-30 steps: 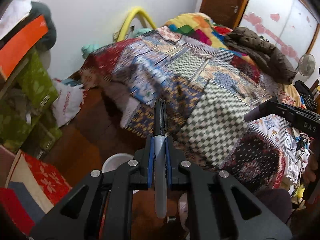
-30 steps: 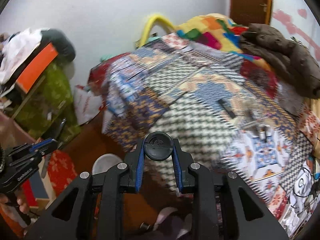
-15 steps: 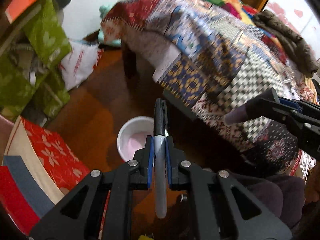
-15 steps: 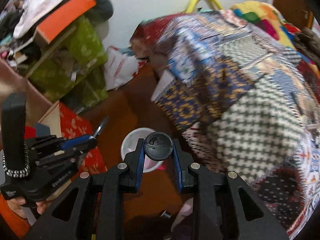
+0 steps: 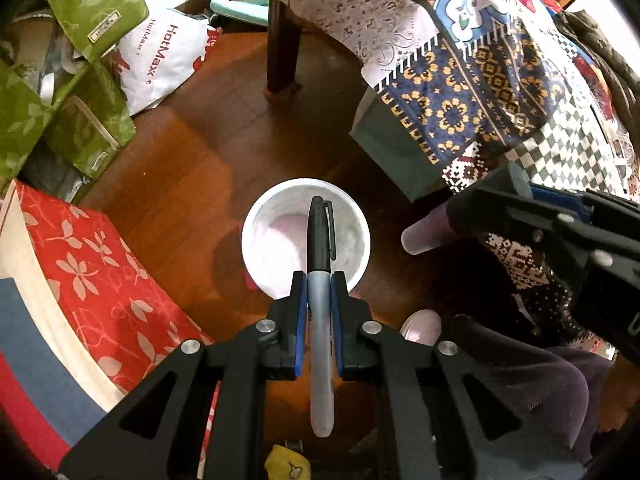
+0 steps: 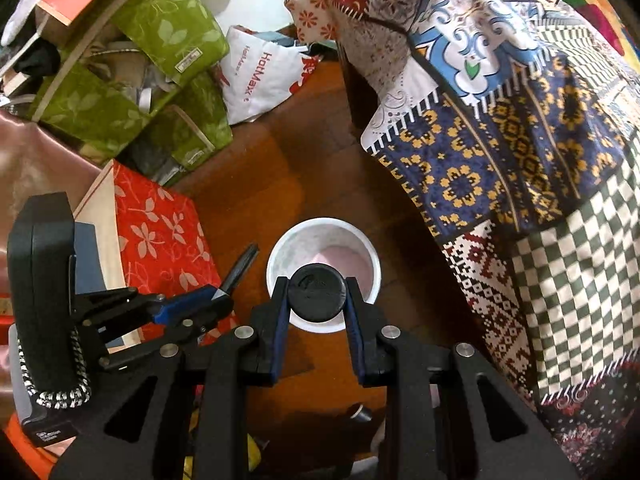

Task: Collect trash
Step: 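Open both tools over the white bin to drop the items in, then move both open tools back up over the bed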

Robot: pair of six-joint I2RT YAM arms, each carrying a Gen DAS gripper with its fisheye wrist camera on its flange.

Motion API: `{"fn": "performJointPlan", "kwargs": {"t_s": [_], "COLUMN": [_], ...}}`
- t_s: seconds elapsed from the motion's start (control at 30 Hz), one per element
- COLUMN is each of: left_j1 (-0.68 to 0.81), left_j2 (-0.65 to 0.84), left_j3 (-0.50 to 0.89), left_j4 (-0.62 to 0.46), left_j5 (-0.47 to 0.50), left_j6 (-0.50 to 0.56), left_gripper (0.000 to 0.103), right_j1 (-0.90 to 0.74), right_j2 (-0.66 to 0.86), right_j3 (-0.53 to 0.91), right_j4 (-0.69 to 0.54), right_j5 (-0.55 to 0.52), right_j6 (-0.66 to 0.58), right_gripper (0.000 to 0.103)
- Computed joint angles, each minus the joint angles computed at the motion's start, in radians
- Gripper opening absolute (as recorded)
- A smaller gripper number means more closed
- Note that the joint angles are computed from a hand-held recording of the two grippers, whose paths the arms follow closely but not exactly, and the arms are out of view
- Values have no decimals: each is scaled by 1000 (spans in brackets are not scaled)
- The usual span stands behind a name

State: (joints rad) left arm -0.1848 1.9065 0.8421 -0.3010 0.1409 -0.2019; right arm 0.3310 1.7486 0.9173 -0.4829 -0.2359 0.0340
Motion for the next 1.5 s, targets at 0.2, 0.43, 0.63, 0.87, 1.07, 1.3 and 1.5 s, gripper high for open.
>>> {"fn": "performJointPlan", "kwargs": {"t_s": [0.2, 0.43, 0.63, 0.87, 1.07, 1.3, 1.5], "left_j1": [-1, 40, 26, -28, -123, -334, -551], "left_j2": [69, 21, -140, -400, -659, -839, -864], "left_j3": [60, 12, -64, -123, -125, -56, 46], "left_j4": [-12, -1, -21, -108, -229, -353, -417], "left_j5": [-40, -46, -71, -117, -183, -341, -484], "left_j6": [10, 4, -11, -47, -109, -228, -341], "left_gripper": [37, 37, 37, 37, 37, 37, 37], "right_j1": [-22, -26, -42, -95, -153, -328, -665], "right_j2": [46, -1, -106, -349, -629, -897, -981], "right_j3": [39, 14, -45, -122, -159, -126, -31], "right_j4": [-21, -37, -46, -116, -231, -416, -575], "right_j5": [-44, -14, 8, 16, 44, -36, -231], "right_j6": [-32, -55, -76, -103, -164, -271, -489], "right_gripper": [30, 37, 37, 37, 37, 37, 38]}}
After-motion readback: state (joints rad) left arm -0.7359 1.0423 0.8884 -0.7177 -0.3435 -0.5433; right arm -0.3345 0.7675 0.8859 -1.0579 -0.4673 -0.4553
